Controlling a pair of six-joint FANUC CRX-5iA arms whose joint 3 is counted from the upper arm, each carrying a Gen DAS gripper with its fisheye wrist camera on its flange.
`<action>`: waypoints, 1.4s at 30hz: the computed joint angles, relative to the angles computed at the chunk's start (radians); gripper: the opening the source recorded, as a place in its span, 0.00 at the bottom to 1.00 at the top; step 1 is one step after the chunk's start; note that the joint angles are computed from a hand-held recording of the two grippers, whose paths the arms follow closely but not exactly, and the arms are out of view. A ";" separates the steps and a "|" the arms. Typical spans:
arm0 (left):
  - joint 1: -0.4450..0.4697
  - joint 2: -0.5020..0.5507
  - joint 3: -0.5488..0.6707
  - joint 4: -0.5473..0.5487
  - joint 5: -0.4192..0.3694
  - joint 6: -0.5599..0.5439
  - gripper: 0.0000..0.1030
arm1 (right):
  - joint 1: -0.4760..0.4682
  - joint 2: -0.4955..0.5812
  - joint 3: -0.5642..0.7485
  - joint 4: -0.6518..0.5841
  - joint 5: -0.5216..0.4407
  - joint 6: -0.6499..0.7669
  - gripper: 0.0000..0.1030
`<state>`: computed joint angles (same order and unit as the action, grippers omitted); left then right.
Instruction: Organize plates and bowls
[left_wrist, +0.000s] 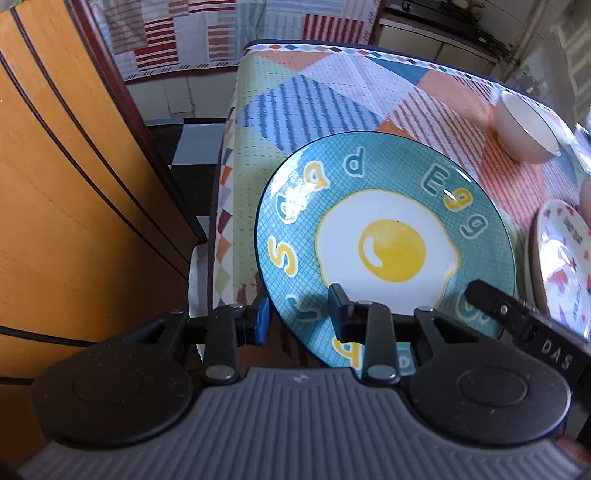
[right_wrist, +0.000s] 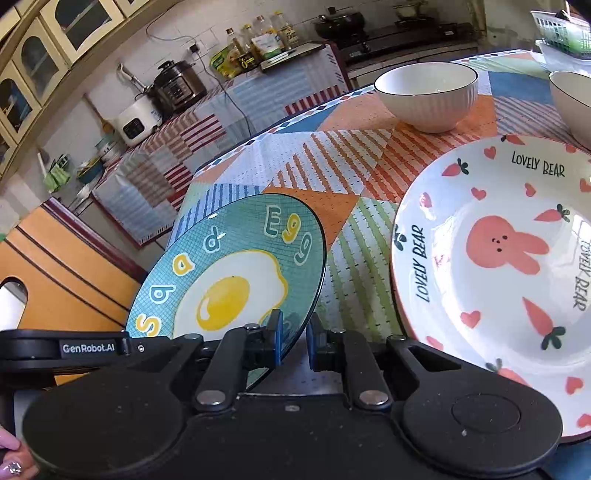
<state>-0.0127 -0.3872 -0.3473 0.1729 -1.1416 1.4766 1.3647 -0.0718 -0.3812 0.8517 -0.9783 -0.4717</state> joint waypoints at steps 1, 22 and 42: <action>-0.007 -0.012 -0.002 -0.004 -0.001 -0.008 0.30 | 0.005 -0.012 -0.006 -0.002 -0.004 0.007 0.17; -0.298 -0.057 0.129 -0.067 -0.037 0.089 0.29 | 0.219 -0.281 -0.128 0.066 -0.292 0.013 0.19; -0.520 0.185 0.268 -0.095 -0.076 0.224 0.29 | 0.312 -0.457 -0.214 -0.078 -0.502 -0.033 0.20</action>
<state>-0.5326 -0.2019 -0.0790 0.0783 -1.2179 1.7010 1.6771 -0.5291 -0.5952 0.7738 -1.4807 -0.5043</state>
